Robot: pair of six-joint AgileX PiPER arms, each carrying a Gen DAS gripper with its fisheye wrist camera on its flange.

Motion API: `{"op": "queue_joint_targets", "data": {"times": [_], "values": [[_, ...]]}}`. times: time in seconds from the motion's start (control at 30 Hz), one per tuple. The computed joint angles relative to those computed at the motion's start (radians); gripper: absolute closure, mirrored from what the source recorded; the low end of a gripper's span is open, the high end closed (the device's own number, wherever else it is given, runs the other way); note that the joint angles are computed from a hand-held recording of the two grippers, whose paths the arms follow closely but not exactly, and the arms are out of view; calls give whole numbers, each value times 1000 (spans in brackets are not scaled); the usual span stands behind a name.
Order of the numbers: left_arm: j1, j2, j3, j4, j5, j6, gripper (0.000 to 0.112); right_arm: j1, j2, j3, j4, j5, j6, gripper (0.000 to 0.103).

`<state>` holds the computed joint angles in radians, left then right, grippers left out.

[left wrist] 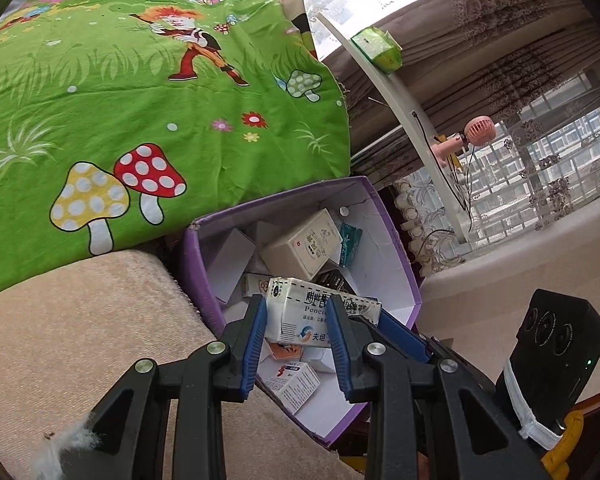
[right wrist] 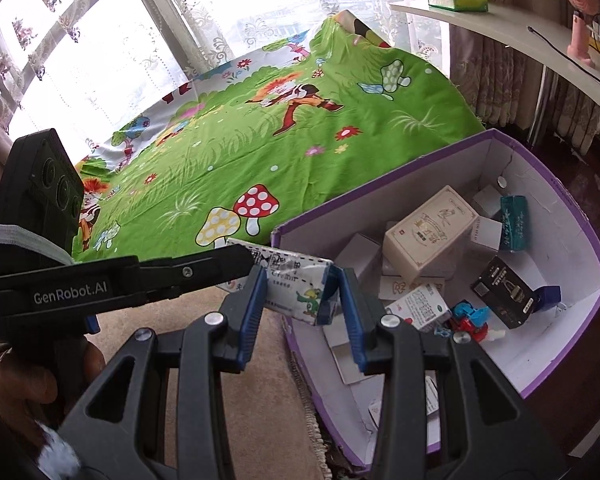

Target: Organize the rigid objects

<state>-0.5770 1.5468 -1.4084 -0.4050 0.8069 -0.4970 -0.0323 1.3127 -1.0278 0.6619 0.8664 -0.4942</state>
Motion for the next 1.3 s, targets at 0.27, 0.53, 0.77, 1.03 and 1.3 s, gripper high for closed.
{"op": "queue_joint_targets", "data": {"times": [0.27, 0.53, 0.77, 1.03, 1.3], "values": [[-36, 78, -78, -45, 25, 51, 77, -134, -16, 22, 7, 48, -50, 61], [-35, 10, 16, -77, 33, 49, 53, -156, -66, 46, -142, 15, 32, 37], [-181, -25, -21, 297, 117, -224, 37, -97, -159, 99, -389, -47, 187, 21], [-234, 3, -51, 361, 130, -196, 14, -115, -173, 125, -454, -60, 241, 19], [-245, 46, -106, 364, 169, -173, 10, -99, -159, 137, -467, -72, 267, 19]]}}
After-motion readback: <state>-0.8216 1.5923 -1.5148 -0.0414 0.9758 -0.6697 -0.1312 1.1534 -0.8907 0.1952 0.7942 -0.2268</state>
